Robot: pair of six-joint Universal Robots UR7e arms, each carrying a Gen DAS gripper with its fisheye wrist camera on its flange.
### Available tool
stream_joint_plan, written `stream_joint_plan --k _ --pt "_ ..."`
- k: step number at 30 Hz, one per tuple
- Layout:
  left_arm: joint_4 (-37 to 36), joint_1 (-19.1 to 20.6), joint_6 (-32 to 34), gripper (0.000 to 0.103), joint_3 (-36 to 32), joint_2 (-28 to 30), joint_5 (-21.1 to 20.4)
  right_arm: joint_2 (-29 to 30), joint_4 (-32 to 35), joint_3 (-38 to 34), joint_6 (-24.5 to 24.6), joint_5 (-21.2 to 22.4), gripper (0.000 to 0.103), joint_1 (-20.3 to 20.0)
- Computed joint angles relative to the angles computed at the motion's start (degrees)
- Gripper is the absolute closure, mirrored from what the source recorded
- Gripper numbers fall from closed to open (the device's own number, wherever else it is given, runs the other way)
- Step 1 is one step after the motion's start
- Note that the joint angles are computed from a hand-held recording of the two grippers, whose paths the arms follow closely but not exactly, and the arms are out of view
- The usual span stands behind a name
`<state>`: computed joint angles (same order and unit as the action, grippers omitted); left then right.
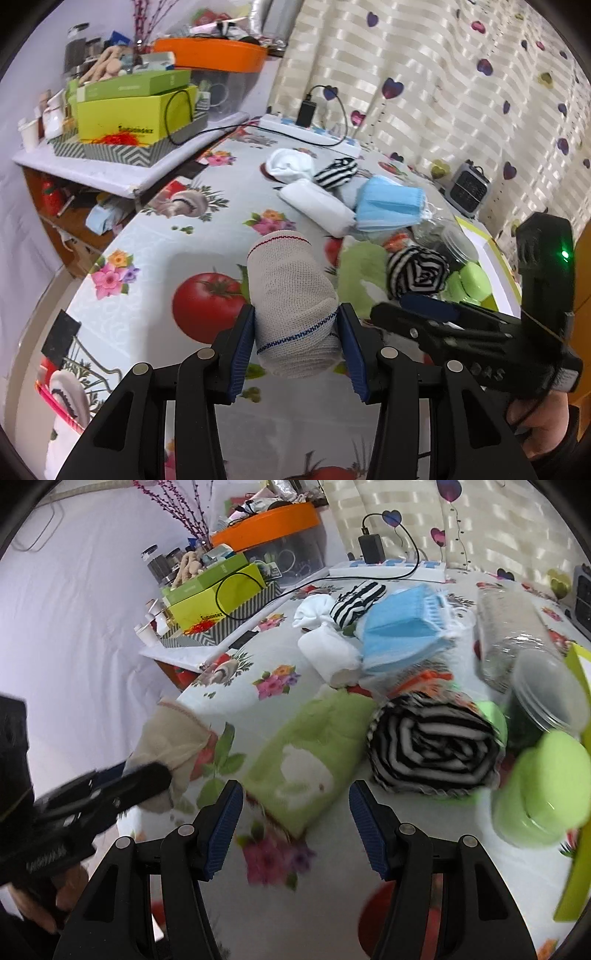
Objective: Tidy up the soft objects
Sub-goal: 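Grasp the green rabbit towel with the right gripper while the left gripper holds the white towel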
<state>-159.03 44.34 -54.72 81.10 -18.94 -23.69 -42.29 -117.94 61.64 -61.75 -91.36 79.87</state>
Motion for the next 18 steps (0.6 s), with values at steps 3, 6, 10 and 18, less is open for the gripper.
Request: stream_joint_plan --k 3,6,10,18 --pt "-0.32 0.26 -0.33 0.059 0.63 -0.39 -0.14 1.89 0.06 -1.8 3.7 -1.83 0.042 0.65" --pt "-0.49 0.43 -0.37 0.059 0.93 -0.51 -0.55 3.05 -0.05 -2.58 5.5 -3.26 0.042 1.12" --pt "-1.14 0.7 0.39 0.059 0.7 -0.33 -1.39 2.62 -3.09 -0.53 3.07 -3.45 0.048 1.4" --pt "-1.38 0.51 0.87 0.059 0.03 0.23 -1.88 0.13 -4.92 3.14 -3.77 -1.75 0.072 1.05"
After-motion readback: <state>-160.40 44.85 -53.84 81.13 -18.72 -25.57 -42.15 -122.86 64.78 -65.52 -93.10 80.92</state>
